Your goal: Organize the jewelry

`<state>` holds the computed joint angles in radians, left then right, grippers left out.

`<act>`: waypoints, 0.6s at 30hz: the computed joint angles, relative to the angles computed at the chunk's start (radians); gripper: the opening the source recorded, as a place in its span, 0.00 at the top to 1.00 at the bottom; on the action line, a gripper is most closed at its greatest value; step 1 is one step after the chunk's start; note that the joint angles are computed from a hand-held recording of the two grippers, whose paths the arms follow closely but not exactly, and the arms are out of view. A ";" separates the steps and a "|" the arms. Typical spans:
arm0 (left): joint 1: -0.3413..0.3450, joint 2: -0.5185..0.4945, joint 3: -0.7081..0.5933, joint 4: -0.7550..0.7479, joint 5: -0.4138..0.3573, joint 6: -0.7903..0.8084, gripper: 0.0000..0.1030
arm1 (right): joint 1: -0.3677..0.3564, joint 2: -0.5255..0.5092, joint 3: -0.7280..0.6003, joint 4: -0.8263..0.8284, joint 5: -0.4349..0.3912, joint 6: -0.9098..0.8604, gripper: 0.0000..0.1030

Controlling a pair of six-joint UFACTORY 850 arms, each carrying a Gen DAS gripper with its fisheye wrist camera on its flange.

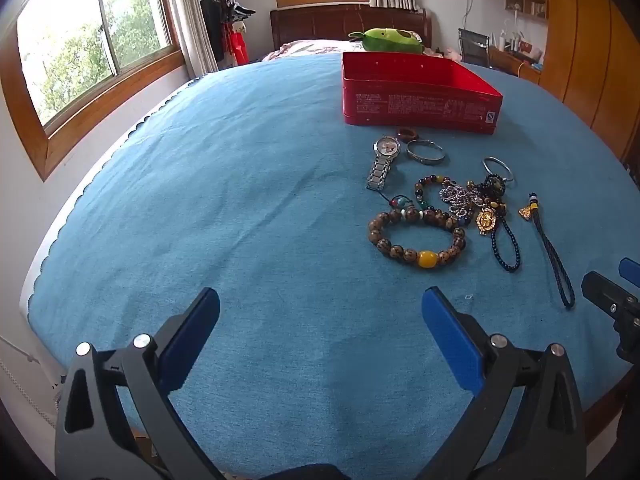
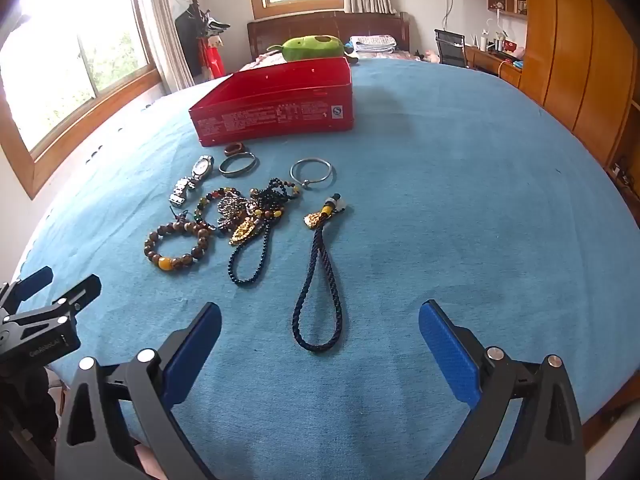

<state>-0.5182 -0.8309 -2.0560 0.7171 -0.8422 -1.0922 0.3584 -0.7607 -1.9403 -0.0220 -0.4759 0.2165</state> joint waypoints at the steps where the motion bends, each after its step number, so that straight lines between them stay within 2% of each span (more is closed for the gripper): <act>1: 0.000 0.000 0.000 0.002 0.000 -0.001 0.03 | 0.000 -0.001 -0.001 -0.001 -0.001 0.001 0.04; 18: 0.000 0.000 0.002 0.004 0.002 -0.003 0.03 | 0.004 -0.006 -0.011 -0.018 -0.003 0.017 0.04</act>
